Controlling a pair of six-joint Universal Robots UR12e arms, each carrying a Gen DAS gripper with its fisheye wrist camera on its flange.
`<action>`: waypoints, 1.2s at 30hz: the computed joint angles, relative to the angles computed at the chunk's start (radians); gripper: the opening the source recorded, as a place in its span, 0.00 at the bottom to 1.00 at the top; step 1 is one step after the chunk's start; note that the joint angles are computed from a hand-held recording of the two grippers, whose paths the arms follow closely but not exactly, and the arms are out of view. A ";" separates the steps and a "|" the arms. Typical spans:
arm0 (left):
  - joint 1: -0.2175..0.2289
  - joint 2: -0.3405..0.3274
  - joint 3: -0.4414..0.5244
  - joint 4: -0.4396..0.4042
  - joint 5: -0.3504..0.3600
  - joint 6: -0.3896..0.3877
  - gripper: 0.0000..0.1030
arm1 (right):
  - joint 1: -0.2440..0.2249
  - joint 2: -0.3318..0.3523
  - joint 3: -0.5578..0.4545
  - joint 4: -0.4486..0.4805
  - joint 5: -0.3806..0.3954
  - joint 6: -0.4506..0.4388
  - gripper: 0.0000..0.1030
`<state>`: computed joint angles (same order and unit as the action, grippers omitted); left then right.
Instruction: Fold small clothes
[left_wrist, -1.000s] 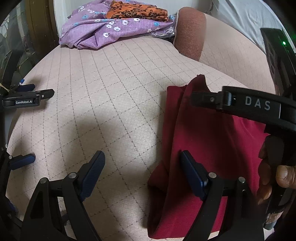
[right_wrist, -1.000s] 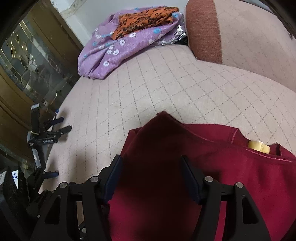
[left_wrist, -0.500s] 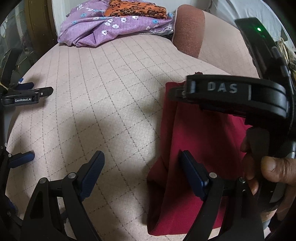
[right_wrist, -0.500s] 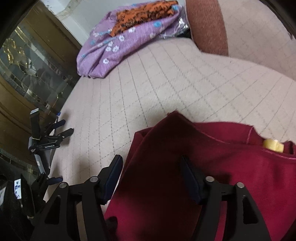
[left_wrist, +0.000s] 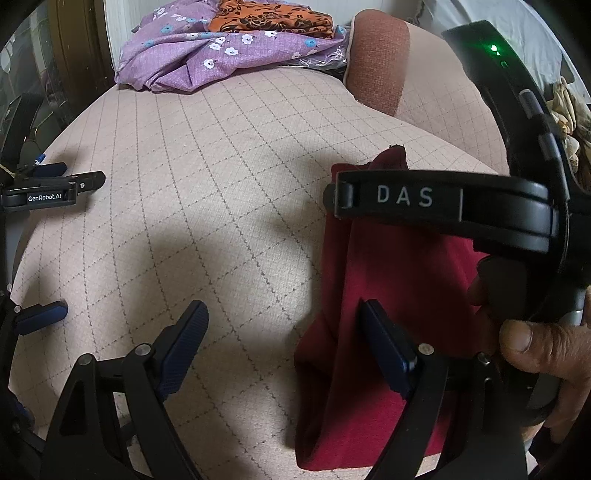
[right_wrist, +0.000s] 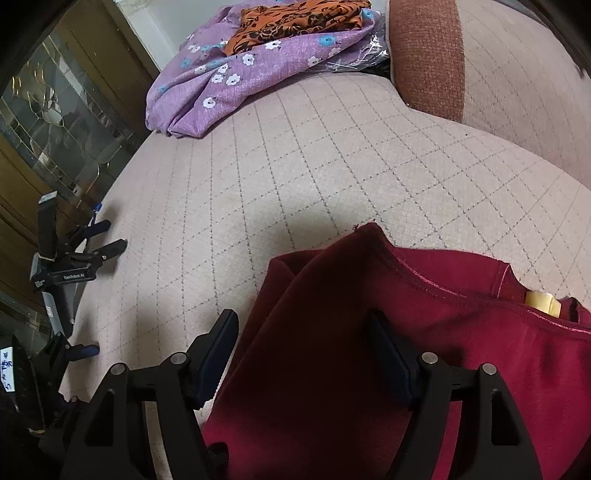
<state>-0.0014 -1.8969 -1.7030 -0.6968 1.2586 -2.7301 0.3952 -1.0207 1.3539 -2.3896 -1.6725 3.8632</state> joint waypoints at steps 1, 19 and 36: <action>0.000 0.000 0.000 0.000 0.001 0.000 0.83 | 0.001 0.001 -0.002 0.002 -0.002 -0.002 0.74; 0.009 -0.003 0.006 -0.025 -0.014 0.004 0.87 | 0.014 0.027 -0.046 0.066 -0.053 -0.005 0.81; 0.020 -0.006 0.014 -0.055 -0.037 0.004 0.94 | 0.008 0.019 -0.034 0.058 -0.036 -0.006 0.82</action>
